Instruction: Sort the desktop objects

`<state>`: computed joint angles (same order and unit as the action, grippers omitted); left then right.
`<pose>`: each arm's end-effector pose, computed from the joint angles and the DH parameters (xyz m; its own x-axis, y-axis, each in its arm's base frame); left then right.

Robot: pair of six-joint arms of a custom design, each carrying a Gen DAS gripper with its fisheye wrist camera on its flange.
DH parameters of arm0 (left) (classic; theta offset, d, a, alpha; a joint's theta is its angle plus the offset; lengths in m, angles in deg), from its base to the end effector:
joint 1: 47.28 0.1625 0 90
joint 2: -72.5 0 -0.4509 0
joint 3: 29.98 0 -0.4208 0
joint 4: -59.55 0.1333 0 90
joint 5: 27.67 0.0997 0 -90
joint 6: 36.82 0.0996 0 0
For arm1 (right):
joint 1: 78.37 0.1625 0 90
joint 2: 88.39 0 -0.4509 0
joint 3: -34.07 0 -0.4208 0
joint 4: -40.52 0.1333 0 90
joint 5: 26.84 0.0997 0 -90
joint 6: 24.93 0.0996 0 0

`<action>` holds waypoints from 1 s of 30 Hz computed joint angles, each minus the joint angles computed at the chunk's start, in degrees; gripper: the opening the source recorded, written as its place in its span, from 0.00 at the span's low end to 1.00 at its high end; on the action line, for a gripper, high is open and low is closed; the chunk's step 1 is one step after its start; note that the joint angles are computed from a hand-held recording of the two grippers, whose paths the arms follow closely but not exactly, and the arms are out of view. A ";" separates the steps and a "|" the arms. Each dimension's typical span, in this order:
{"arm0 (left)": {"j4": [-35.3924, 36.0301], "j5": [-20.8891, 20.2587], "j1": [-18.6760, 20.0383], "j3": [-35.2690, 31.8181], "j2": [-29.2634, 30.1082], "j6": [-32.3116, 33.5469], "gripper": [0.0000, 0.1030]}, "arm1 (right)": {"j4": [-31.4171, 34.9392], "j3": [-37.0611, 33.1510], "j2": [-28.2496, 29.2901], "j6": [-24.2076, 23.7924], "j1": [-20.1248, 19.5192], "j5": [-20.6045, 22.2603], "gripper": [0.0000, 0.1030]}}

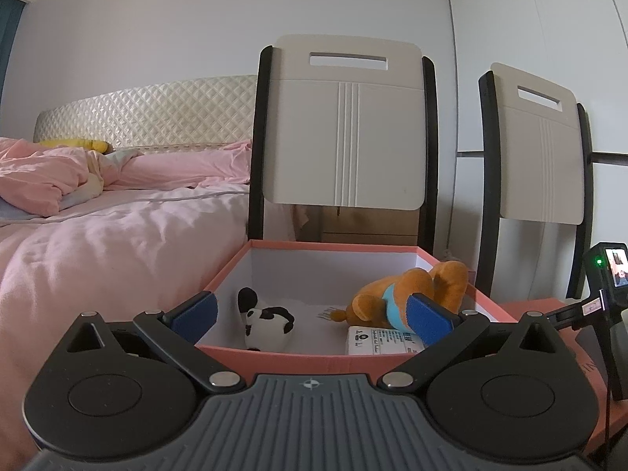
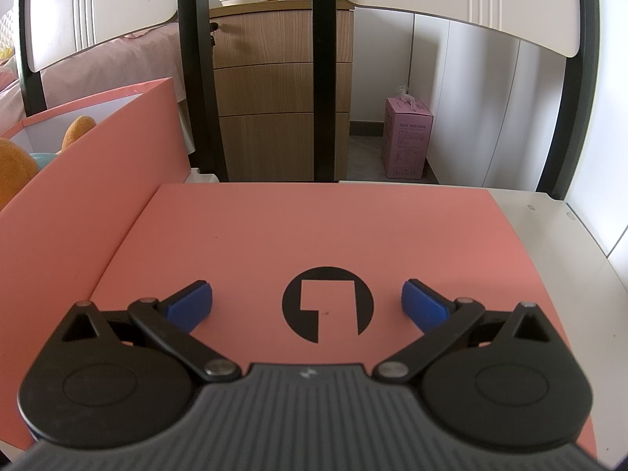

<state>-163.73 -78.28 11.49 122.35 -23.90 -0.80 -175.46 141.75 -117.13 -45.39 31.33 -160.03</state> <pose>0.0216 -0.3434 0.3424 -0.7274 0.0060 -0.6862 0.6693 0.2272 -0.7075 0.2626 -0.5403 -0.0102 -0.7210 -0.0127 0.6928 -0.5142 0.6801 -0.5226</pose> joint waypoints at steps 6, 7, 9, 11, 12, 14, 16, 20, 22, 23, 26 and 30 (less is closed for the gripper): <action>0.04 -0.09 -0.01 0.07 0.15 -0.07 1.00 | 0.01 0.01 -0.01 0.02 0.02 -0.01 1.00; 0.03 -0.10 -0.03 0.09 0.18 -0.08 1.00 | 0.01 0.01 -0.01 0.02 0.02 -0.01 1.00; 0.01 -0.05 -0.12 0.15 0.22 -0.12 1.00 | 0.00 0.00 0.00 0.02 0.01 -0.03 1.00; 0.04 -0.10 -0.19 0.20 0.25 -0.12 1.00 | 0.00 0.01 0.00 0.02 0.02 -0.03 1.00; 0.06 -0.13 -0.22 0.22 0.27 -0.12 1.00 | 0.00 0.01 0.00 0.02 0.02 -0.03 1.00; 0.07 -0.16 -0.28 0.28 0.33 -0.06 1.00 | -0.01 0.00 0.00 0.02 0.02 -0.04 1.00; -0.04 -0.15 -0.33 0.36 0.41 0.03 1.00 | -0.02 -0.01 0.01 0.02 0.02 -0.04 1.00; -0.11 -0.24 -0.26 0.43 0.53 0.29 1.00 | -0.03 0.00 0.00 -0.01 0.00 -0.03 1.00; -0.07 -0.36 -0.23 0.45 0.60 0.40 1.00 | -0.03 0.00 0.00 -0.01 0.00 -0.03 1.00; -0.04 -0.42 -0.24 0.48 0.57 0.37 1.00 | -0.04 0.01 0.00 0.00 0.01 -0.03 1.00; -0.06 -0.50 -0.19 0.43 0.41 0.17 1.00 | -0.05 0.01 0.00 0.00 0.02 -0.05 1.00; 0.03 -0.46 -0.21 0.38 0.54 0.13 1.00 | -0.06 -0.01 0.03 0.00 0.02 -0.07 1.00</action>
<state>-163.70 -78.74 11.28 122.73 -23.37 -0.66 -175.53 141.74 -117.10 -45.38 31.36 -160.10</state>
